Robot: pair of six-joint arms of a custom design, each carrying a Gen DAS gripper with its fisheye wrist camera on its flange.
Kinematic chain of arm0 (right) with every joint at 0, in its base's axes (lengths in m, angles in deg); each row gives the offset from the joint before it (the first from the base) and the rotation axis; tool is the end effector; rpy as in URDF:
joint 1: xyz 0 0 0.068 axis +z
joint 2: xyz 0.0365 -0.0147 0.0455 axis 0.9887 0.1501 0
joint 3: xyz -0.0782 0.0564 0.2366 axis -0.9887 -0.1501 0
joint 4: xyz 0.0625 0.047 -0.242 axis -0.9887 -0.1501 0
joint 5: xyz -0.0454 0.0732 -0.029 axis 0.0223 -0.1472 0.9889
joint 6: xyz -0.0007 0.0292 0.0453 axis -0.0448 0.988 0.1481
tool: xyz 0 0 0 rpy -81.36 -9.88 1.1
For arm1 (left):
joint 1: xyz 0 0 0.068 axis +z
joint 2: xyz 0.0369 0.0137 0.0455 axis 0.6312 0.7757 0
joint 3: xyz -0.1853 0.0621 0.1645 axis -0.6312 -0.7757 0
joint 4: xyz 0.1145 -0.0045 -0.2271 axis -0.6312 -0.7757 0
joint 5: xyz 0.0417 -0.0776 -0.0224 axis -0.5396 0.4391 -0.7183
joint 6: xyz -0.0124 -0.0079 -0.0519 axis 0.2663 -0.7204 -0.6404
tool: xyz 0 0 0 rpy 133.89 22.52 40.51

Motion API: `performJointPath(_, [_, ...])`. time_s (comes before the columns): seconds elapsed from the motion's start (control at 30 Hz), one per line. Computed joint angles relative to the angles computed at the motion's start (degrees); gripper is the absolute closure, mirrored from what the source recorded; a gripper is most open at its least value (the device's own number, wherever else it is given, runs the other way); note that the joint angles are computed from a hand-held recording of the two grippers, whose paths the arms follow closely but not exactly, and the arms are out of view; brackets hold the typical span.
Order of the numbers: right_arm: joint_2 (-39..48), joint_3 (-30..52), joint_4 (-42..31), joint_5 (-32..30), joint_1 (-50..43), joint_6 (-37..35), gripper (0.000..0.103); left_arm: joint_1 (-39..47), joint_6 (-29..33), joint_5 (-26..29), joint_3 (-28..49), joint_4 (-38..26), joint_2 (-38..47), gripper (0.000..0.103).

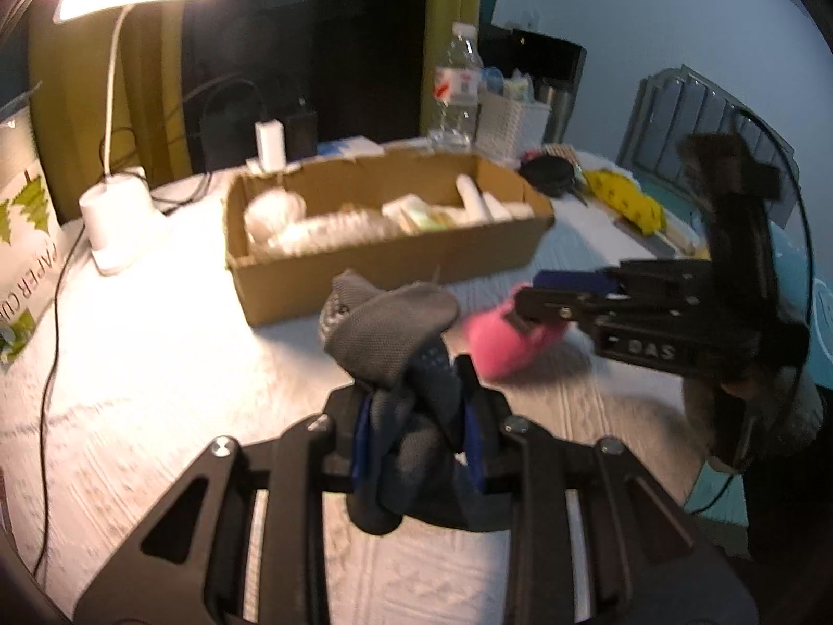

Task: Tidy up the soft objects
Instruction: 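Carry the grey slippers and pink pouch over the box with both tools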

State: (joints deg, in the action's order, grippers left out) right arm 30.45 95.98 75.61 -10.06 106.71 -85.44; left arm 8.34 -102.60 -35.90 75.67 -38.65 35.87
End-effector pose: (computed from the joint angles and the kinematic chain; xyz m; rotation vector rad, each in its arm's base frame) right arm 0.3210 0.1629 0.1380 -0.7848 2.2821 0.4898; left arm 0.2304 -0.1281 0.1641 0.0679 2.3050 -0.2108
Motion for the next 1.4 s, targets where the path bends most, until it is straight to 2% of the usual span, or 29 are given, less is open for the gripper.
performJointPath(0.13, [-2.57,0.31,-1.25,-0.39,-0.03,-1.25,0.092,2.30,2.44,0.12,1.93,-1.01,-1.06,0.074])
performJointPath(0.23, [-2.07,1.52,-2.80,-0.42,-0.12,-1.73,0.092,3.26,3.50,-0.22,3.20,-1.34,-1.03,0.074])
performJointPath(0.27, [-1.26,2.04,-3.34,-0.53,-0.16,-1.81,0.087,3.39,3.62,-0.44,3.40,-1.50,-1.24,0.074])
performJointPath(0.3, [-0.23,2.34,-3.35,-0.12,0.03,-1.63,0.065,3.70,3.77,-0.45,3.47,-1.70,-1.58,0.074])
performJointPath(0.33, [0.36,2.23,-3.04,0.12,0.20,-1.45,0.047,3.82,3.77,-0.59,3.41,-1.81,-1.80,0.074])
performJointPath(0.37, [1.54,2.58,-3.21,0.07,0.35,-1.31,0.020,4.07,3.67,-0.67,3.33,-1.98,-2.01,0.074])
performJointPath(0.4, [2.91,3.33,-4.04,-0.19,0.49,-1.15,0.014,4.42,3.50,-0.56,3.16,-2.12,-2.20,0.074])
performJointPath(0.6, [7.25,3.53,-2.21,3.07,2.35,1.48,0.015,5.01,2.81,-0.42,2.11,-2.81,-3.45,0.074])
performJointPath(0.63, [6.90,3.28,-1.93,2.94,2.26,1.78,0.020,4.84,2.86,-0.60,2.20,-2.95,-3.55,0.074])
performJointPath(0.67, [6.76,3.58,-2.28,2.48,1.96,2.07,0.036,4.76,2.97,-0.73,2.40,-3.06,-3.62,0.074])
performJointPath(0.9, [2.18,2.27,-2.58,-0.01,0.63,0.88,0.036,5.36,4.54,-0.64,4.94,-3.10,-3.74,0.074])
performJointPath(1.1, [-2.82,3.41,-2.28,-1.90,-0.74,0.44,0.036,6.31,7.40,-0.41,9.74,-1.93,-0.51,0.074])
performJointPath(1.4, [1.17,11.96,-3.21,-3.52,-3.11,-0.60,0.036,8.59,8.85,1.87,18.01,0.12,7.90,0.074])
